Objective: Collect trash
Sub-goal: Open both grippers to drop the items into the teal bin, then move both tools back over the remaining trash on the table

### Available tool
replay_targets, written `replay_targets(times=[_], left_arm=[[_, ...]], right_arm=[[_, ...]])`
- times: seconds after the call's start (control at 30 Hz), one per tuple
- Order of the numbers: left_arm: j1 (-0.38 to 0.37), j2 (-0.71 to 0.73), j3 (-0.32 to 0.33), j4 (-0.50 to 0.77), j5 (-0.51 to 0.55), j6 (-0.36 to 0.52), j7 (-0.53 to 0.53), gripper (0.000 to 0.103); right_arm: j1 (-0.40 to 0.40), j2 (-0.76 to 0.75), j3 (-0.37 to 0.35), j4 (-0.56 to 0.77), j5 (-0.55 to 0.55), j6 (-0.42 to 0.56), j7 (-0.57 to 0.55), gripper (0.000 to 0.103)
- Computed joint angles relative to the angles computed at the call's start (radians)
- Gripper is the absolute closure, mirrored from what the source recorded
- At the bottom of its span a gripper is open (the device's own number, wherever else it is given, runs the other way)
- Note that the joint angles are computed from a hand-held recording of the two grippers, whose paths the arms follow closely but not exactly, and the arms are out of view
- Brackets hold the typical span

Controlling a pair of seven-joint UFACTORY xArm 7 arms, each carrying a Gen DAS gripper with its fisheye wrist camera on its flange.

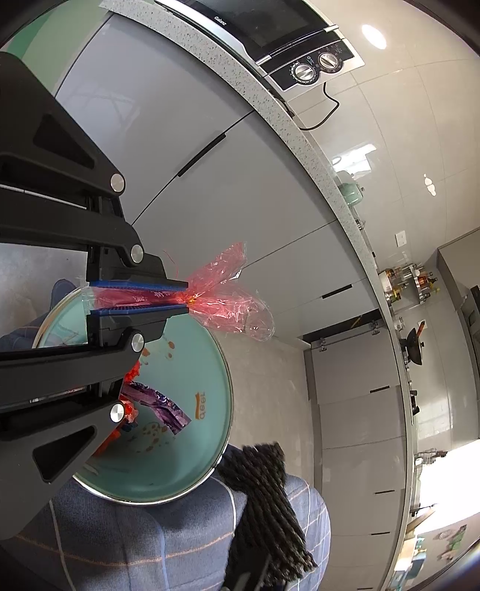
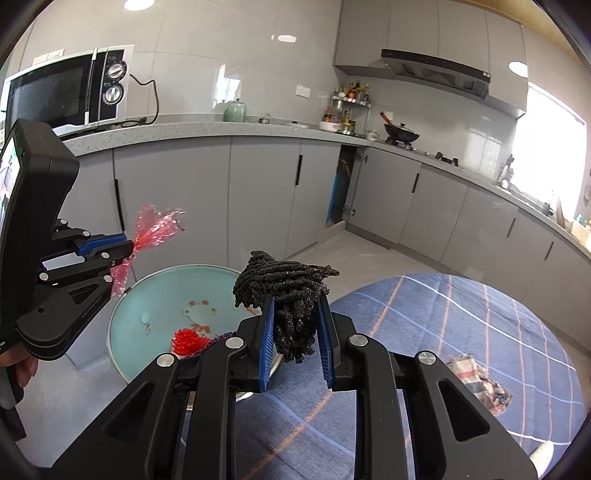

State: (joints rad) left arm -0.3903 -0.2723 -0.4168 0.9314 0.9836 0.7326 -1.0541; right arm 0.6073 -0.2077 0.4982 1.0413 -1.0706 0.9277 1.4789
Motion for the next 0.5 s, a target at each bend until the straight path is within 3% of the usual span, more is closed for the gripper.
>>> replay_targets(times=[0.1,0.13,0.17,0.23,0.27,0.37,0.5], left_arm=[[0.0,0.002,-0.002,0.0,0.007,0.0,-0.008,0.092],[-0.001,0.001,0.001,-0.001,0.003,-0.003,-0.004,0.091],[-0.003,0.002,0.005,-0.003,-0.004,-0.011,0.002,0.086],[-0.001,0.004,-0.002,0.0,0.005,-0.005,-0.009,0.071],[0.0,0.003,-0.006,0.0,0.016,0.001,-0.02,0.053],[-0.003,0.0,-0.004,0.0,0.022,-0.003,-0.024,0.05],[-0.006,0.01,-0.012,0.008,0.032,0.024,-0.037,0.037]], right_arm=[[-0.001,0.021,-0.011,0.007,0.004,-0.036,-0.016,0.07],[0.0,0.029,-0.011,0.009,-0.003,-0.037,-0.017,0.057],[0.001,0.032,-0.014,0.009,-0.01,-0.042,-0.012,0.052],[0.005,0.035,-0.019,0.005,-0.009,-0.042,-0.002,0.049],[0.007,0.028,-0.024,-0.002,-0.005,-0.046,0.006,0.044],[0.004,0.009,-0.025,-0.019,0.002,-0.045,0.019,0.039],[-0.006,-0.02,-0.019,-0.038,0.032,-0.034,0.027,0.038]])
